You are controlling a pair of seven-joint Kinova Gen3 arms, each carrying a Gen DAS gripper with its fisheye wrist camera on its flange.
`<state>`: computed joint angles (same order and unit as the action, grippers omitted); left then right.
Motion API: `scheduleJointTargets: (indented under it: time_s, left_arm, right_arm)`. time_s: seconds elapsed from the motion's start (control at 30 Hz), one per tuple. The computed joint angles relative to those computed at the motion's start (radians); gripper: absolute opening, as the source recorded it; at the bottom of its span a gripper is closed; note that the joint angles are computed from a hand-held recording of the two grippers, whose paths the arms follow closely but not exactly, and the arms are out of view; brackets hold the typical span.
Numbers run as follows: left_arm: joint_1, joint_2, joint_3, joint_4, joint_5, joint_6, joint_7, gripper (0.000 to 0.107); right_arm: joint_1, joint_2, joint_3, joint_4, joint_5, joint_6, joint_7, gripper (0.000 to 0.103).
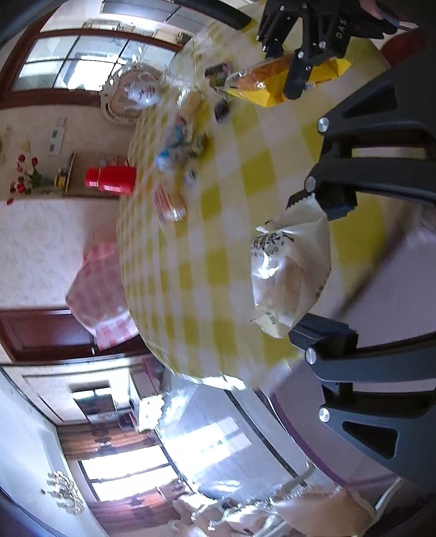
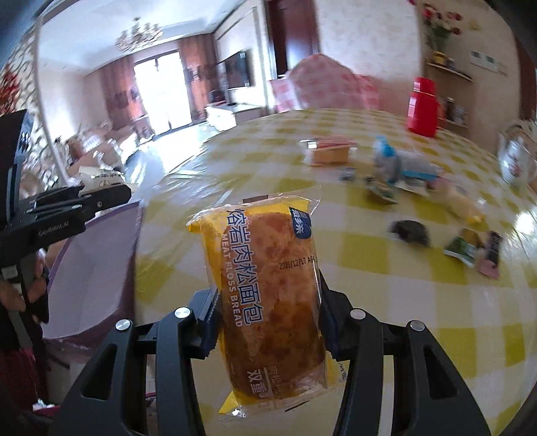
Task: Organize snacks
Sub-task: 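Carry both bags to the white box and open both tools to drop them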
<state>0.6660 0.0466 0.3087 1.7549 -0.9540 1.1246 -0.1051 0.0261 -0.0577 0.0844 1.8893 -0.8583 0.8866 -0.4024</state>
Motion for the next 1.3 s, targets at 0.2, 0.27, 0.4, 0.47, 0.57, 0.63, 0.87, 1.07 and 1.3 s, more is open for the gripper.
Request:
scheduleJointTargets:
  time_s: [0.2, 0.27, 0.4, 0.47, 0.57, 0.63, 0.87, 1.07, 1.3]
  left_arm:
    - [-0.066, -0.106, 0.001, 0.12, 0.052, 0.006, 0.046, 0.048]
    - [-0.098, -0.121, 0.012, 0.137, 0.062, 0.012, 0.04, 0.048]
    - [-0.158, -0.149, 0.019, 0.172, 0.098, 0.016, 0.014, 0.049]
    - [-0.184, -0.162, 0.022, 0.19, 0.118, 0.017, 0.002, 0.049]
    - [-0.222, -0.177, 0.026, 0.207, 0.141, 0.044, -0.01, 0.05]
    - [-0.247, -0.197, 0.022, 0.222, 0.156, 0.06, -0.012, 0.05]
    - [-0.317, -0.199, 0.051, 0.226, 0.161, 0.173, 0.035, 0.088]
    - [-0.26, -0.17, 0.09, 0.211, 0.07, 0.27, 0.158, 0.1]
    - [-0.162, -0.119, 0.085, 0.169, 0.017, 0.155, 0.147, 0.101]
  right_arm:
    - [-0.087, -0.023, -0.074, 0.012, 0.071, -0.023, -0.065, 0.048]
    - [-0.128, -0.03, -0.099, 0.01, 0.098, -0.031, -0.093, 0.048]
    - [-0.212, -0.035, -0.143, 0.002, 0.142, -0.043, -0.135, 0.049]
    - [-0.256, -0.037, -0.168, 0.002, 0.167, -0.056, -0.159, 0.049]
    - [-0.318, -0.019, -0.206, -0.007, 0.21, -0.083, -0.213, 0.049]
    - [-0.349, -0.007, -0.22, -0.011, 0.232, -0.1, -0.238, 0.049]
    - [-0.318, 0.093, -0.215, -0.061, 0.043, 0.028, -0.136, 0.058]
    - [-0.203, 0.097, -0.153, -0.051, -0.138, 0.135, -0.032, 0.073]
    - [-0.096, 0.012, -0.073, -0.01, -0.058, 0.044, -0.041, 0.079]
